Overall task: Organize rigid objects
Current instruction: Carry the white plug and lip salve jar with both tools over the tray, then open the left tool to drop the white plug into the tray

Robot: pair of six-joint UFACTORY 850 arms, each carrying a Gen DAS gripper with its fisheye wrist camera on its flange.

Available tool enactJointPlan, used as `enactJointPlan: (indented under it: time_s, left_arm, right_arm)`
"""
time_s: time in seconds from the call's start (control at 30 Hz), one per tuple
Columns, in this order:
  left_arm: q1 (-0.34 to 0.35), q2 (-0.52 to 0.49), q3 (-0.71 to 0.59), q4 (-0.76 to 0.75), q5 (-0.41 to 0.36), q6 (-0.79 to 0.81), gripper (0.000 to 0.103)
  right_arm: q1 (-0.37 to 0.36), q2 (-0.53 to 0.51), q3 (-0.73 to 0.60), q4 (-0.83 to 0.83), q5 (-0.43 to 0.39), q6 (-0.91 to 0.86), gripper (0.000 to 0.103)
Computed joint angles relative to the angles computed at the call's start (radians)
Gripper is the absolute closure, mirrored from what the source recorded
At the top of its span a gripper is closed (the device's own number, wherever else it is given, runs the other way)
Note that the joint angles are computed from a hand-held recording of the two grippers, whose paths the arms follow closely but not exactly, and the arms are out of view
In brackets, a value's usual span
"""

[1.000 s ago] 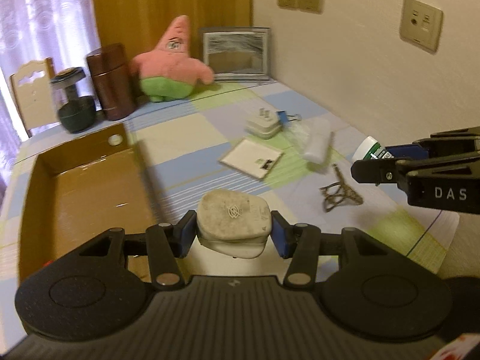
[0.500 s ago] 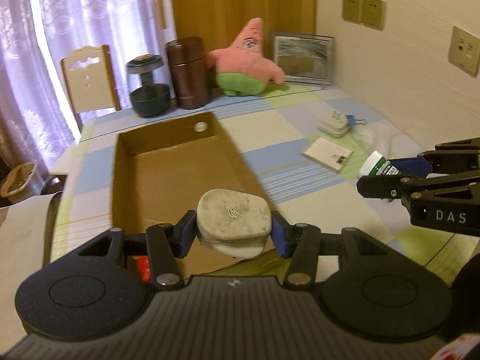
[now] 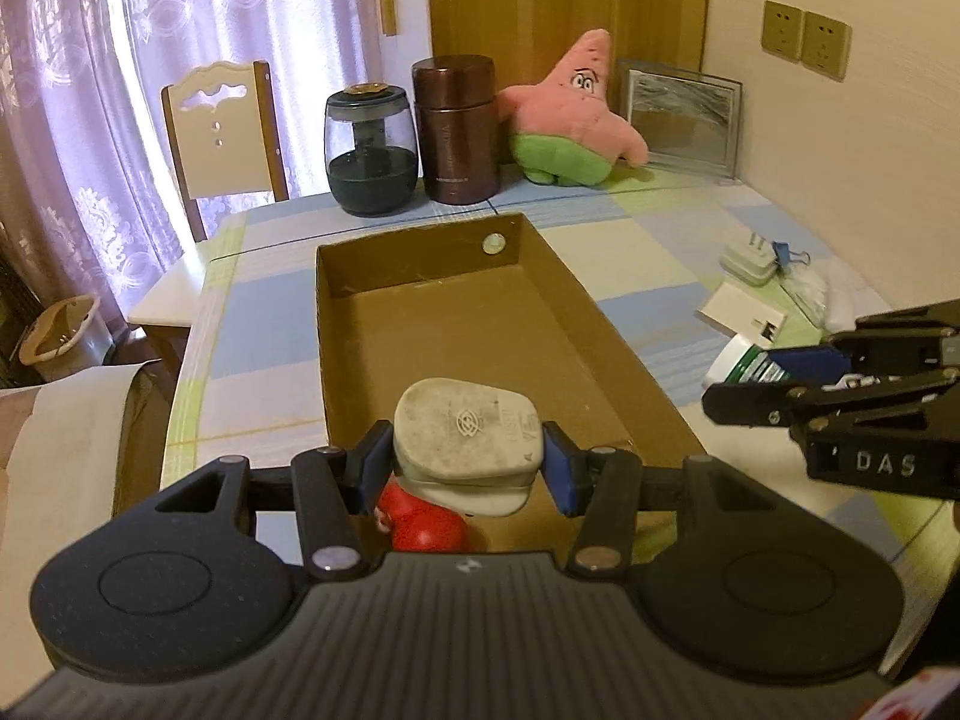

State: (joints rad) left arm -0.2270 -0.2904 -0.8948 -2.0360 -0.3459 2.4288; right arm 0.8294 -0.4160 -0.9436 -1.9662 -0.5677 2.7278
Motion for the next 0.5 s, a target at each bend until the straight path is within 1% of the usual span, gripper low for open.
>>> enactJointPlan:
  time_s: [0.3, 0.5]
  left_arm:
    - [-0.009, -0.123, -0.135, 0.027, 0.029, -0.014, 0.056]
    - [-0.017, -0.192, -0.195, 0.047, 0.039, -0.033, 0.056]
  right_arm:
    - [-0.077, -0.091, -0.100, -0.053, 0.062, -0.036, 0.076]
    - [-0.112, -0.131, -0.133, -0.084, 0.093, -0.021, 0.076]
